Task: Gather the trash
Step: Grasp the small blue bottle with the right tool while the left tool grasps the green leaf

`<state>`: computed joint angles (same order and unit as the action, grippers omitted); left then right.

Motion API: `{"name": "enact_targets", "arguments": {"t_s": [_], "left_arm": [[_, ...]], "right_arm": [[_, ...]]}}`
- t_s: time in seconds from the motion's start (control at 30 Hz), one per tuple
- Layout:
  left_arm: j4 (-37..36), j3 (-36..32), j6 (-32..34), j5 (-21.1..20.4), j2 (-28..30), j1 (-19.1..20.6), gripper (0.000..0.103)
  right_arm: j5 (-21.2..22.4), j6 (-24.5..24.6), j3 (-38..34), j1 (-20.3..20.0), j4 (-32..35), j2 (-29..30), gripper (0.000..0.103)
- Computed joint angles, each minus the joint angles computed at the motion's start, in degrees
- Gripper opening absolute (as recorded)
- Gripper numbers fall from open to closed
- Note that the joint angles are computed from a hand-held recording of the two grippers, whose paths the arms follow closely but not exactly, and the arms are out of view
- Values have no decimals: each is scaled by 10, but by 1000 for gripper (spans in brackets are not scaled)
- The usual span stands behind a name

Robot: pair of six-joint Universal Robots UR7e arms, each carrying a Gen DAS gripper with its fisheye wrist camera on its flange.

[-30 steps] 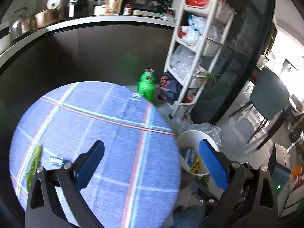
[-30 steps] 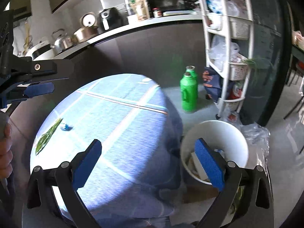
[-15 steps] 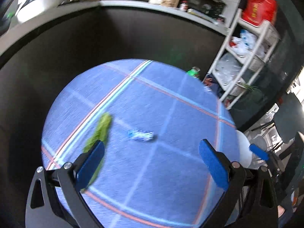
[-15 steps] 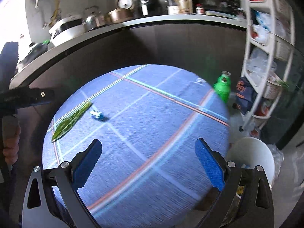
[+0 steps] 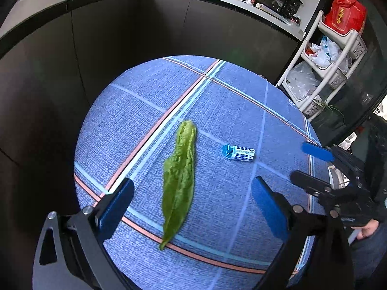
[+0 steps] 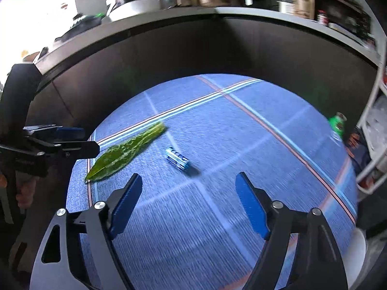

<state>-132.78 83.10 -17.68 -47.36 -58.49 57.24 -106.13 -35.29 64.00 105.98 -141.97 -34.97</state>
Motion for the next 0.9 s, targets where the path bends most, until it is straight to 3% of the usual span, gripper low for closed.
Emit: {"name": "enact_targets", "arguments": {"t_s": [0.13, 0.37, 0.5, 0.6, 0.73, 0.9], "left_arm": [[2, -2, 10, -12, 0, 9, 94], [1, -12, 28, -33, 9, 26, 93], [8, -32, 31, -51, 21, 37, 87], [9, -46, 39, -58, 32, 42, 83], [20, -71, 44, -64, 51, 47, 69], [36, -100, 46, -56, 77, 53, 62]], "right_arm": [[-5, -22, -55, 2, 46, 42, 64], [-15, -45, -130, -1, 82, 100, 61], [-23, -48, -145, -2, 97, 112, 42], [-12, -50, -134, -4, 95, 104, 11], [-9, -43, -97, -5, 70, 82, 9], [5, -19, -21, -9, 21, 32, 9]]}}
